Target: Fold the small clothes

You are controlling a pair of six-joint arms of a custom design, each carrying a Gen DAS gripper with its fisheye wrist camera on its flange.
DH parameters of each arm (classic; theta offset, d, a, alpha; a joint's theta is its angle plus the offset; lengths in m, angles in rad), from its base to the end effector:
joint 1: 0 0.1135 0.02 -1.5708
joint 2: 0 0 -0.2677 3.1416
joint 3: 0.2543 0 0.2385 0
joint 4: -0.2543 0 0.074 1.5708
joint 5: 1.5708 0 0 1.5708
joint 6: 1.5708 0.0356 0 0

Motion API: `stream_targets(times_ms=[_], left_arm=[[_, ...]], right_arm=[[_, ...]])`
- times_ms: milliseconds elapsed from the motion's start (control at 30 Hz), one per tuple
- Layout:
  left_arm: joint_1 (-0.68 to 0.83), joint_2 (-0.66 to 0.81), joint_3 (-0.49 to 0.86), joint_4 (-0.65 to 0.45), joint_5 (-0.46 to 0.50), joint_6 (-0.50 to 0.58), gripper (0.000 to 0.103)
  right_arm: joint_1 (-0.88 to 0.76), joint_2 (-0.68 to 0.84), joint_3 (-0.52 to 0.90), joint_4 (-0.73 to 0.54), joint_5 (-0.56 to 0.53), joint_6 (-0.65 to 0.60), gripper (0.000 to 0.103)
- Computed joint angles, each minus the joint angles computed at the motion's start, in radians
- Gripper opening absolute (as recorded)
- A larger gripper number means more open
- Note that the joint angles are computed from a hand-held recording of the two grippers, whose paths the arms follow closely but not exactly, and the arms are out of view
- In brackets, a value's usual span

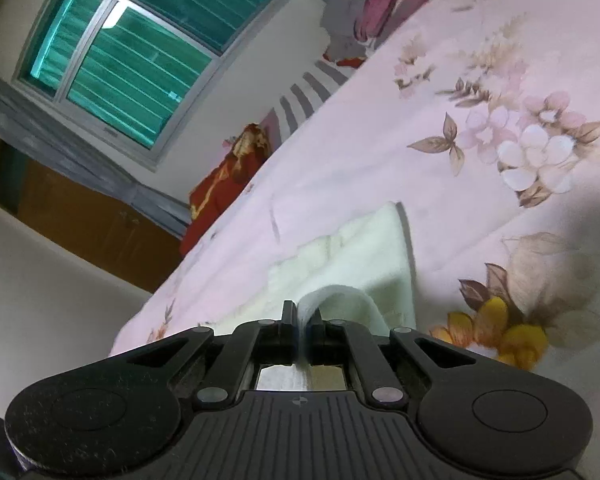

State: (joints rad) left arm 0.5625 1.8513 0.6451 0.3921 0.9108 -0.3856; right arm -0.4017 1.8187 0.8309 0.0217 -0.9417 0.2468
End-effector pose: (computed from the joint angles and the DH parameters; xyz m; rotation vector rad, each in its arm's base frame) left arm 0.2673 0.1353 0.1068 -0.6076 2.0988 -0.9709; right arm 0.3029 -0.0974 0.1352 0.3800 2.2570 1.0927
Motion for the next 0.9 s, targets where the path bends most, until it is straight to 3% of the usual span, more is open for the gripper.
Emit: stream_targets(times_ms=[67,100,133,167,200,267,400,567,600,633,667,700,733,800,867,900], left_arm=[[-0.014,0.052,0.022,0.098,-0.007,-0.092,0.029],[-0.020,0.072,0.023,0.151,-0.019,-0.137,0.045],[-0.026,0.088,0.024,0.198,-0.034,-0.178,0.060],[-0.031,0.107,0.028,0.235,-0.045,-0.207,0.064],[-0.036,0.121,0.029,0.274,-0.056,-0.235,0.065],[-0.041,0.123,0.047,0.263,-0.063,-0.232,0.064],[-0.049,0.082,0.083,0.129,-0.106,-0.053,0.058],[-0.100,0.090,0.189,-0.120,-0.216,0.193,0.048],[-0.109,0.095,0.205,-0.151,-0.234,0.220,0.043],[-0.117,0.101,0.220,-0.177,-0.250,0.242,0.028],[-0.123,0.107,0.229,-0.189,-0.266,0.261,0.012],[-0.129,0.110,0.235,-0.198,-0.283,0.285,0.005],[-0.134,0.104,0.216,-0.160,-0.302,0.295,0.005],[-0.147,0.108,0.195,-0.118,-0.341,0.321,0.006],[-0.149,0.087,0.173,-0.105,-0.362,0.319,0.012],[-0.153,0.060,0.154,-0.098,-0.389,0.306,0.024]], right_arm=[[0.004,0.059,0.034,0.041,-0.016,0.041,0.005],[0.008,0.075,0.047,0.049,-0.008,0.049,0.010],[0.018,0.077,0.055,0.059,0.037,0.057,0.040],[0.025,0.068,0.041,0.103,0.079,0.078,0.077],[0.027,0.060,0.013,0.175,0.103,0.106,0.081],[0.020,0.078,0.021,0.207,0.094,0.123,0.081],[0.020,0.033,0.007,0.161,0.121,0.011,0.077],[0.039,0.016,-0.001,0.093,0.151,-0.162,0.052],[0.050,0.020,0.007,0.074,0.166,-0.189,0.050],[0.067,0.024,0.015,0.055,0.194,-0.216,0.049],[0.089,0.030,0.029,0.031,0.235,-0.247,0.041],[0.105,0.043,0.045,0.019,0.273,-0.275,0.031],[0.123,0.040,0.043,0.017,0.319,-0.303,0.006],[0.161,0.044,0.030,0.068,0.404,-0.283,0.002],[0.170,0.043,0.014,0.100,0.439,-0.258,0.002],[0.180,0.032,0.004,0.112,0.466,-0.254,0.002]])
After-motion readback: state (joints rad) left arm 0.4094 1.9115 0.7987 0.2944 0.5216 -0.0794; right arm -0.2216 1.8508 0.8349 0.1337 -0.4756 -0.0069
